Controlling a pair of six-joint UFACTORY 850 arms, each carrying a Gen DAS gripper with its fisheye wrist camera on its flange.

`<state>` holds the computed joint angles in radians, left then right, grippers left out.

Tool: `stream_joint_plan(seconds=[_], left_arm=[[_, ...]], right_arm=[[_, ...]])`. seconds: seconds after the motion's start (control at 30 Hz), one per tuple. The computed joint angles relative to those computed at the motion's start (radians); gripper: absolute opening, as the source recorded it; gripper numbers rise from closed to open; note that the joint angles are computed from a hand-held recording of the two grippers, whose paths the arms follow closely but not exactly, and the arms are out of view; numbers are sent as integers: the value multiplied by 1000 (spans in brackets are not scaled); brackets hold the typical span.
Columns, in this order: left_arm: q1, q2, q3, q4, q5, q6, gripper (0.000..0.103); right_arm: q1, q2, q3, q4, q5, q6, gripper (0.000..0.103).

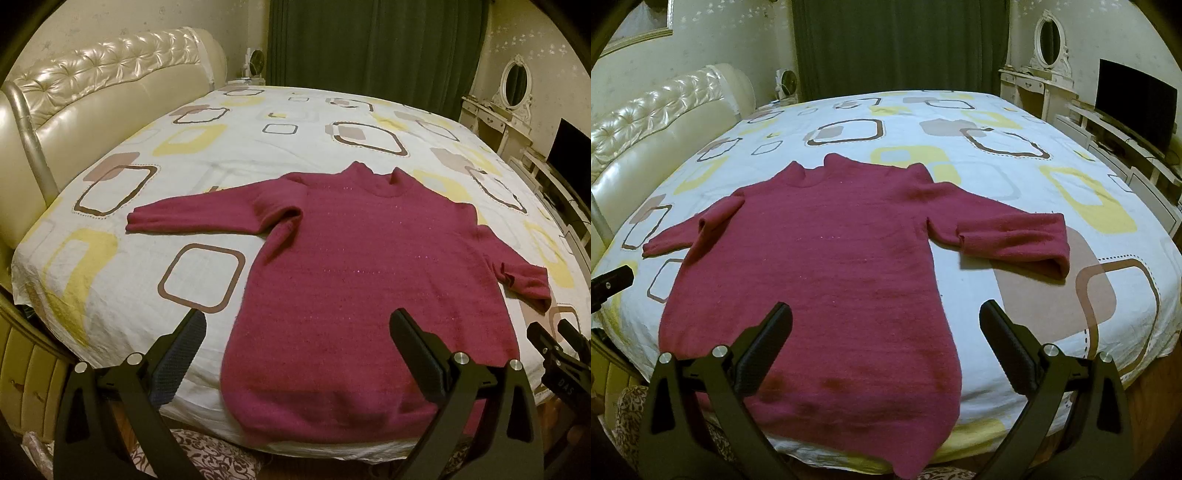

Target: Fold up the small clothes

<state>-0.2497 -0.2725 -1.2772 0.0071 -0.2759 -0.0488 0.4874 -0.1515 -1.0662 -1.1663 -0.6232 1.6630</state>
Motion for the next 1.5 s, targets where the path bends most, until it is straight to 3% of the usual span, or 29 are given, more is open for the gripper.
stream_joint_plan(seconds=[0.27, 0.6, 0.93, 0.97, 1.0, 1.07, 1.2, 1.5], left_arm=[[-11, -3, 8, 9, 3, -24, 99], [-4, -41, -7, -81, -15, 68, 99], [13, -84, -40, -268, -53, 263, 99], [15, -90, -44, -275, -56, 273, 99], [15, -95, -46, -278, -58, 276, 99], [17, -108, -57, -297, -70, 297, 99], [25, -123, -69, -336, -92, 345, 99], [38, -146, -86, -378, -118, 397, 99]], right_arm=[[1, -3, -2, 3, -2, -5, 101], [-33, -4, 0, 27, 9, -23, 101], [-132, -3, -42, 55, -28, -73, 100], [-151, -13, -57, 74, -36, -92, 92], [-170, -31, -78, 106, -35, -128, 72], [-202, -67, -118, 200, -8, -239, 58], [-229, -186, -233, 332, -60, -451, 51], [-248, -366, -398, 459, -213, -753, 51]])
